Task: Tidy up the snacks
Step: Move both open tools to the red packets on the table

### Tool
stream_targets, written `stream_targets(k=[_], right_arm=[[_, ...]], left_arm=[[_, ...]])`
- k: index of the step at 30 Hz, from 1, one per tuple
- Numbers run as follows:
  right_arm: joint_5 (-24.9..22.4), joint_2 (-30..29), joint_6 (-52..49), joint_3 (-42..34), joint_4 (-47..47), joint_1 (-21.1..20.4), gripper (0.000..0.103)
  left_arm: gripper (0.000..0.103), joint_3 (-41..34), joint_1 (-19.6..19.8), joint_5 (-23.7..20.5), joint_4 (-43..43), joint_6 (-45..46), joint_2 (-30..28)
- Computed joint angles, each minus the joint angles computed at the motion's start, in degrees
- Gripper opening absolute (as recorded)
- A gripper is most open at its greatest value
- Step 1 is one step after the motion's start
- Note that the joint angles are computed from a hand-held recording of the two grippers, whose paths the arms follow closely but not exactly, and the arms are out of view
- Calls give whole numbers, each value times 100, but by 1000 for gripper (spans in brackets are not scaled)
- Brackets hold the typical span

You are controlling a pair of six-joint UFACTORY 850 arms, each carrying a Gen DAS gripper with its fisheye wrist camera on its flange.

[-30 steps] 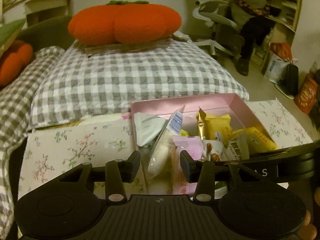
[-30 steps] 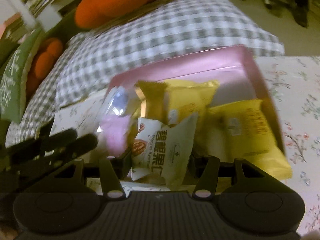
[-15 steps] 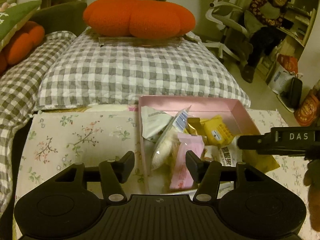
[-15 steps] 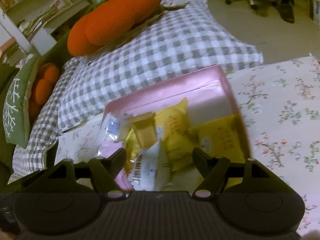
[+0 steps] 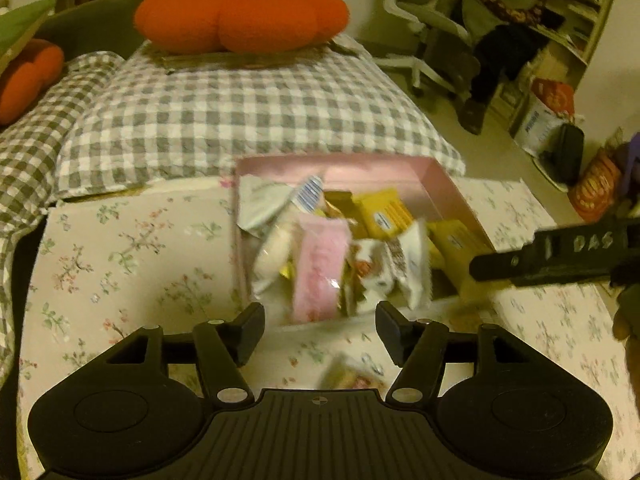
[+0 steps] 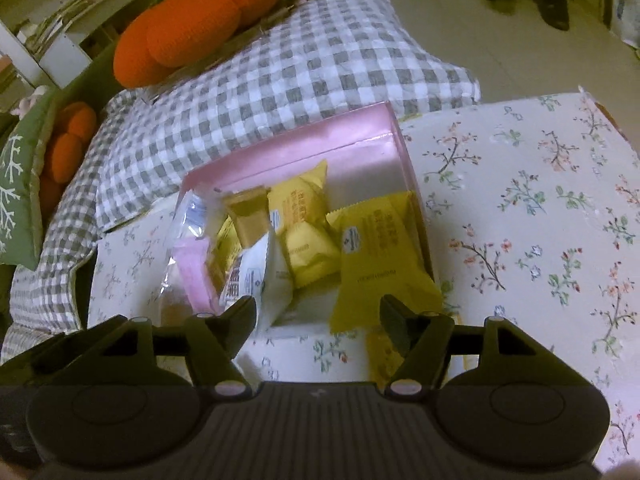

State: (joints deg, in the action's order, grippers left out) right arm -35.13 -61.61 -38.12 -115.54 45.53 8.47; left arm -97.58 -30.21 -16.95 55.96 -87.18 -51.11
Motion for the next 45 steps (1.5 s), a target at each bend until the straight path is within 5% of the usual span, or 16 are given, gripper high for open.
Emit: stream_targets(k=[14, 35, 45], right_arm=[[282, 788, -458, 1157, -707, -98, 75], [250, 1250, -1054, 1923, -603, -166, 75], [-16, 1345, -2054, 2395, -1080, -267, 75]], left_arm=[[66, -13, -293, -93, -2088, 2248, 27], [67, -42, -844, -234, -3905, 3503, -296], [67, 64, -877, -322, -3470, 2897, -289]])
